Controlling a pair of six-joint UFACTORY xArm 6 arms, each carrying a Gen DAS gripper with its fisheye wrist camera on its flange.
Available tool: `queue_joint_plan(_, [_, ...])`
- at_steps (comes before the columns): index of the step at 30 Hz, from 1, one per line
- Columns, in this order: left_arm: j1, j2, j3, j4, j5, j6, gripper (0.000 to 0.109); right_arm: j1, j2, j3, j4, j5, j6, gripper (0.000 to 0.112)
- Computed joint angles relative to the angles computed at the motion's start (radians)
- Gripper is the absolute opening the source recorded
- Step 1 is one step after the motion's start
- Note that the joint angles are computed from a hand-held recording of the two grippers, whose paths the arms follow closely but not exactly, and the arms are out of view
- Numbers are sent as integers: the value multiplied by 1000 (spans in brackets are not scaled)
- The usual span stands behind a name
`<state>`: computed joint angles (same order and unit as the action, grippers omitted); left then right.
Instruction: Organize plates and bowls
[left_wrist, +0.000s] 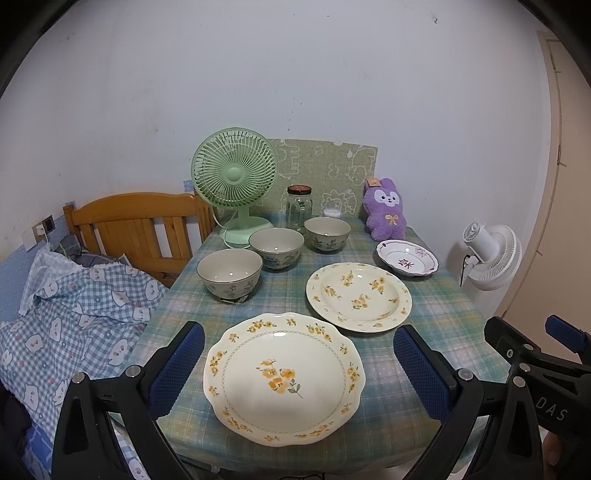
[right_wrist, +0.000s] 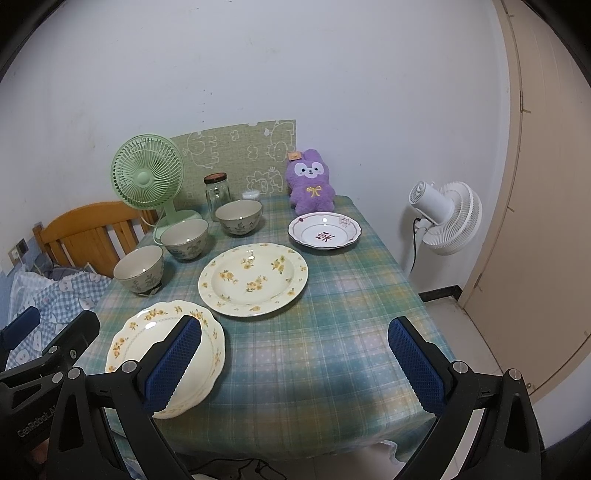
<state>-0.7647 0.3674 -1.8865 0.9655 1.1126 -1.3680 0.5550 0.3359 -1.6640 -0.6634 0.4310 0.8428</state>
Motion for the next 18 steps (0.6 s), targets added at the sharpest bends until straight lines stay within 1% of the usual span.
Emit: queue_joint_plan(18, [-12,16,-31,20,21,21,103,-2,-12,13,-15,-5,10,102])
